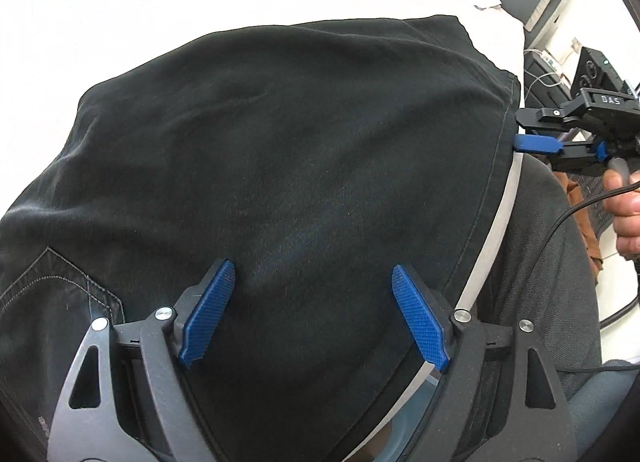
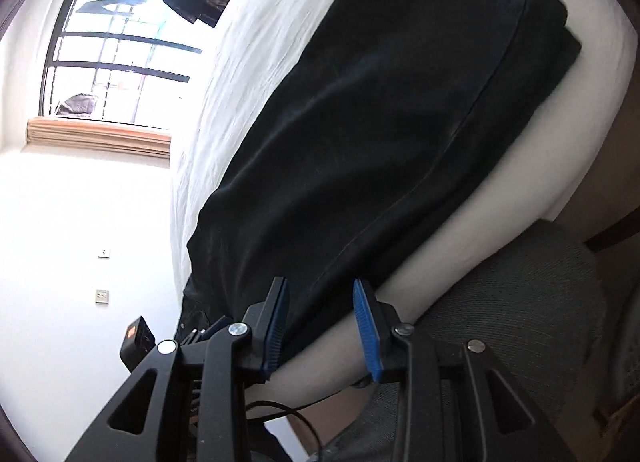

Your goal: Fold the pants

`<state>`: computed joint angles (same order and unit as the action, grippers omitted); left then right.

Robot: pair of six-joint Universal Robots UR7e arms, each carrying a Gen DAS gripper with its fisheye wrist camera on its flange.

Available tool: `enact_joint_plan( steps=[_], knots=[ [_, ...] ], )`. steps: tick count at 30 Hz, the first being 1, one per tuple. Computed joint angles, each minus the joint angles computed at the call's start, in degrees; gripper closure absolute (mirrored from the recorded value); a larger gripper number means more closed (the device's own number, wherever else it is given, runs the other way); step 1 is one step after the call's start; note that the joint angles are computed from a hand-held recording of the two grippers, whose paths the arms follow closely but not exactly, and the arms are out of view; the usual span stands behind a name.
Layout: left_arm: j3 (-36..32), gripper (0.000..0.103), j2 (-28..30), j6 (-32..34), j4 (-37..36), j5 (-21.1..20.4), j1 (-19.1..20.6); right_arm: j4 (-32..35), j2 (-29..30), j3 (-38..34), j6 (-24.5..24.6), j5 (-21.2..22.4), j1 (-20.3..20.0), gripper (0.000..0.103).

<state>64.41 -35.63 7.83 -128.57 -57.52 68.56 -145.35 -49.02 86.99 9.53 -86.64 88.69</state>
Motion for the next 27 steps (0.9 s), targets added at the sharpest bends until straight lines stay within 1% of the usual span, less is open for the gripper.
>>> enact_joint_plan(
  steps=[3, 6, 8, 9, 10, 11, 12, 16, 20, 23, 27],
  knots=[
    [0.08, 0.022, -0.09, -0.09, -0.01, 0.34, -0.01, -1.02, 0.17, 0.69, 1.62, 2.02, -0.99, 0.067],
    [0.34, 0.022, -0.26, -0.22, -0.14, 0.26, -0.06, 0.2, 0.33, -0.37, 2.35, 2.29, -1.93, 0.067],
    [-0.3, 0.022, 0.38, -0.46, -0.17, 0.35, -0.19, -0.74, 0.16, 0.5, 3.42, 3.67, -2.34, 0.068],
    [-0.2, 0.022, 0.38, -0.45, -0.32, 0.47, -0.23, -1.36, 1.69, -0.69, 4.14, 3.73, -1.77, 0.068],
    [-0.45, 0.022, 0.57, -0.46, -0.22, 0.56, -0.27, -1.63, 2.28, -1.17, 4.02, 3.78, -1.57, 0.072],
    [-0.17, 0.022, 0.29, -0.46, -0.21, 0.56, -0.26, -2.01, 2.28, -0.92, 3.55, 2.83, -1.36, 0.09],
    [-0.13, 0.022, 0.22, -0.48, -0.15, 0.51, -0.27, -2.36, 2.74, -1.32, 3.55, 1.42, -0.98, 0.097],
    [-0.16, 0.022, 0.0, -0.84, 0.73, 0.51, -0.31, -3.3, 1.44, 0.15, 3.46, -0.91, -0.46, 0.098],
    [0.11, 0.022, -0.12, -0.98, 1.03, 0.75, -0.41, -4.83, 0.65, 1.97, 4.6, -1.77, -0.53, 0.099],
    [0.1, 0.022, -0.12, -1.12, 1.18, 0.94, -0.46, -5.44, 1.17, 2.02, 5.87, -1.98, -0.65, 0.1],
    [0.43, 0.022, -0.17, -1.08, 0.7, 1.29, -0.52, -4.32, 2.29, 0.33, 4.79, -4.92, 0.35, 0.1]
  ],
)
